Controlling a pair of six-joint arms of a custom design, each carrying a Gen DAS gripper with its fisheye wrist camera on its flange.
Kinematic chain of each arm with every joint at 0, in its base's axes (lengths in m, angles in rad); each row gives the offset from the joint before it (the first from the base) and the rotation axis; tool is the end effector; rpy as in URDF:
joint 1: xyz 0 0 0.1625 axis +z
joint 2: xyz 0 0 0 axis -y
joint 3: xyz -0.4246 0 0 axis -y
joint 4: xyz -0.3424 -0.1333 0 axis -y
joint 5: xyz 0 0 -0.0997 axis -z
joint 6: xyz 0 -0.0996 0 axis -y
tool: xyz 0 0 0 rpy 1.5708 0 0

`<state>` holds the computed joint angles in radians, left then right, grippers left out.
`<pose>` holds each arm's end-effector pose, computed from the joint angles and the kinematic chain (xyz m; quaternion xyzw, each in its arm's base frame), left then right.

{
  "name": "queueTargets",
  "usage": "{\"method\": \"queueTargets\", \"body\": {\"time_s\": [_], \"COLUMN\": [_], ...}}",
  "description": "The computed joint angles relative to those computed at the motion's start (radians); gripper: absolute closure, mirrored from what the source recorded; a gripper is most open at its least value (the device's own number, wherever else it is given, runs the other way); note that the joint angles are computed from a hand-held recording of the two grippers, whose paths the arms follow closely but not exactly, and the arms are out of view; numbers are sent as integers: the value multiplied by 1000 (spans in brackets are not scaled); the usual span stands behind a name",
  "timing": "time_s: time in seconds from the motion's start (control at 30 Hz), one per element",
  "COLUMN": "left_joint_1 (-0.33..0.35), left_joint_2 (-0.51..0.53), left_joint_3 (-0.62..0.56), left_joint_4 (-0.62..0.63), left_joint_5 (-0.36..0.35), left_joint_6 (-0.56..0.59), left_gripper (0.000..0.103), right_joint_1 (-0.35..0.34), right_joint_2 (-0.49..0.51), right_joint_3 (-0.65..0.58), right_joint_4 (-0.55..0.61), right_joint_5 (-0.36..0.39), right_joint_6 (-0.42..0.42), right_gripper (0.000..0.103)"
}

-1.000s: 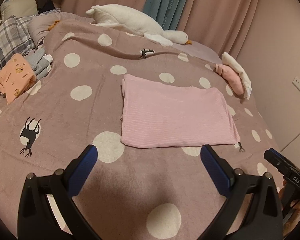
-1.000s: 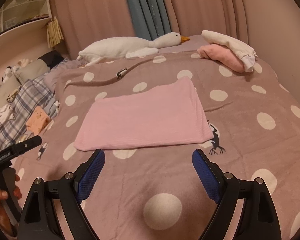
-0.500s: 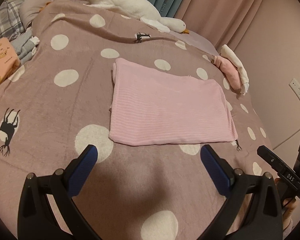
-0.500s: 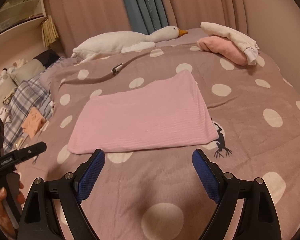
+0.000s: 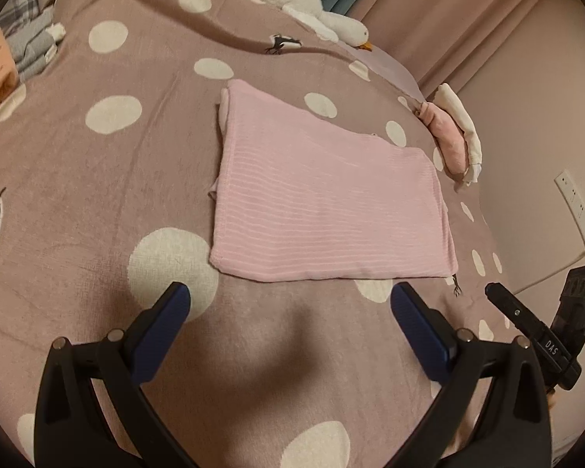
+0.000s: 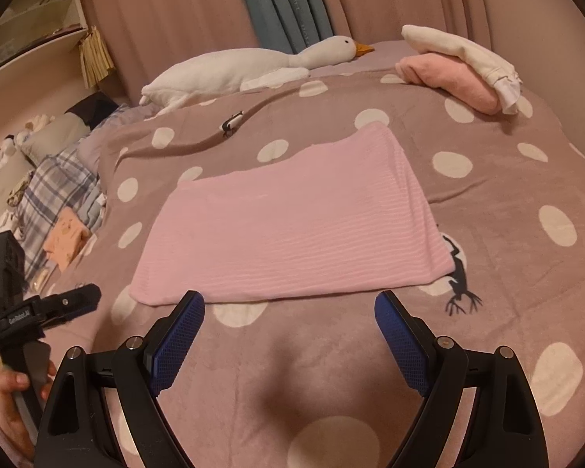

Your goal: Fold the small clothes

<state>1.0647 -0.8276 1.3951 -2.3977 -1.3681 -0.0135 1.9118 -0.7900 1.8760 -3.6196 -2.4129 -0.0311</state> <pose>-0.2040 -0.6843 0.2224 0.2278 0.9599 -0.1501 0.0639 0.2462 -0.5173 0.2051 -0.0363 -0.8300 0.4734 0.2927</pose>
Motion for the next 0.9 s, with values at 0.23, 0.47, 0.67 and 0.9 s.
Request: {"method": "queueTargets", "body": {"time_s": [0.23,0.47,0.67,0.9], "left_joint_1": [27,48,48,77], "left_joint_2": [33,73,108,201], "left_joint_3": [-64,-152,-220,-396], "left_joint_4": [53,134,176,290], "left_joint_5": [-29,-86,-70,-159], "left_joint_6": [-23,-46,-40,-57], "left_gripper": [0,0,0,1], "right_joint_1": [-15,-30,-40,-51], "right_joint_2": [1,-2,-7,-21], "right_joint_3": [-18,-20,-16,1], "right_joint_4": [30,45,42,35], "right_joint_5": [20,38,53,73], "right_joint_6": [4,12,16,19], "right_gripper": [14,14,14,14]}}
